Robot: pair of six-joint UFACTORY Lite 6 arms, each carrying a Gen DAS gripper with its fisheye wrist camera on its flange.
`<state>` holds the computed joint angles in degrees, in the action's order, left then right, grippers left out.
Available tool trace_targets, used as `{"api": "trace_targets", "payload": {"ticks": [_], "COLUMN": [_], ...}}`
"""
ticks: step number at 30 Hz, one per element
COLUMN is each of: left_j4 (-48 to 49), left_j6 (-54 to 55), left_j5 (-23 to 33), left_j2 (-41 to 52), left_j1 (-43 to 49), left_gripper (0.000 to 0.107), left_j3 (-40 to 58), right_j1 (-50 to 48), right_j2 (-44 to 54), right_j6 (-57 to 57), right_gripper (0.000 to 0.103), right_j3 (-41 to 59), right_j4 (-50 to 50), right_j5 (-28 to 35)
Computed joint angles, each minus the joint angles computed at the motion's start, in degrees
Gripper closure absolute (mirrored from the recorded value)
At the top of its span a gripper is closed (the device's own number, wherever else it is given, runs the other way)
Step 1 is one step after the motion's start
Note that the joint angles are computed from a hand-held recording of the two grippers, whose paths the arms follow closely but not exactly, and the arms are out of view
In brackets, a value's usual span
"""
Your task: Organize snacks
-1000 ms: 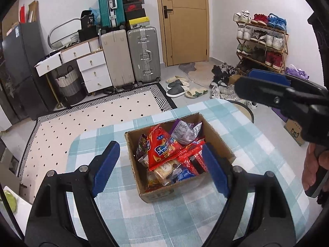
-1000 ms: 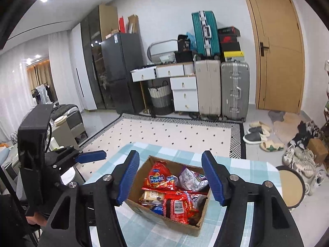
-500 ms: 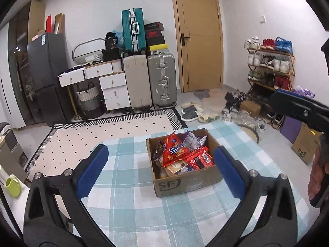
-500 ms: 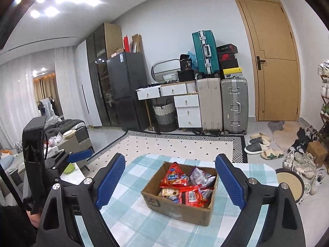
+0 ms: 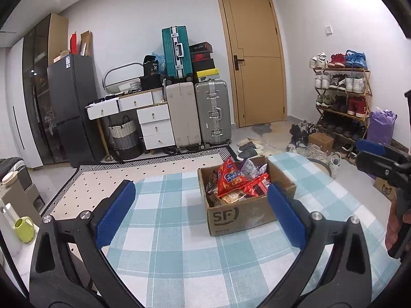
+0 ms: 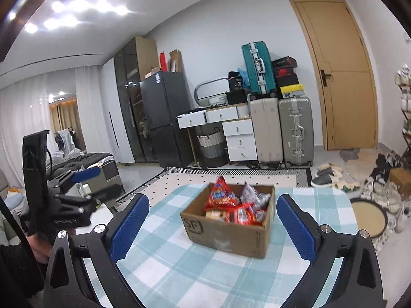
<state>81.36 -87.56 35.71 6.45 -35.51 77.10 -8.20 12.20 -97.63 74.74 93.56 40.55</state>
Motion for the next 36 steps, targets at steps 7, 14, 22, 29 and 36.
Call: {"api": "trace_targets", "payload": {"ticks": [7, 14, 22, 29, 36], "left_j4": [10.6, 32.1, 43.5, 50.6, 52.8], "left_j6": [-17.1, -44.4, -59.7, -66.8, -68.5], "left_j5": [-2.3, -1.6, -0.9, 0.8, 1.9], "left_j2": [2.3, 8.3, 20.7, 26.2, 27.2], "left_j1": [3.6, 7.5, 11.4, 13.1, 13.9], "left_gripper": [0.005, 0.005, 0.005, 0.005, 0.005], "left_j3": [-7.3, -14.4, -12.7, -11.4, -11.2], "right_j1": [-1.4, -0.4, 0.9, 1.4, 0.1], "right_j2": [2.7, 7.3, 13.8, 14.8, 13.8], "right_j6": [-11.9, -22.3, -32.5, -38.7, -39.8], "right_gripper": [0.002, 0.002, 0.002, 0.002, 0.001], "right_j3": [-7.5, -11.7, -13.4, -14.2, -16.0], "right_j4": [9.2, 17.9, 27.3, 31.9, 33.5], "right_j5": [-0.8, -1.4, -1.6, -1.2, 0.4]}}
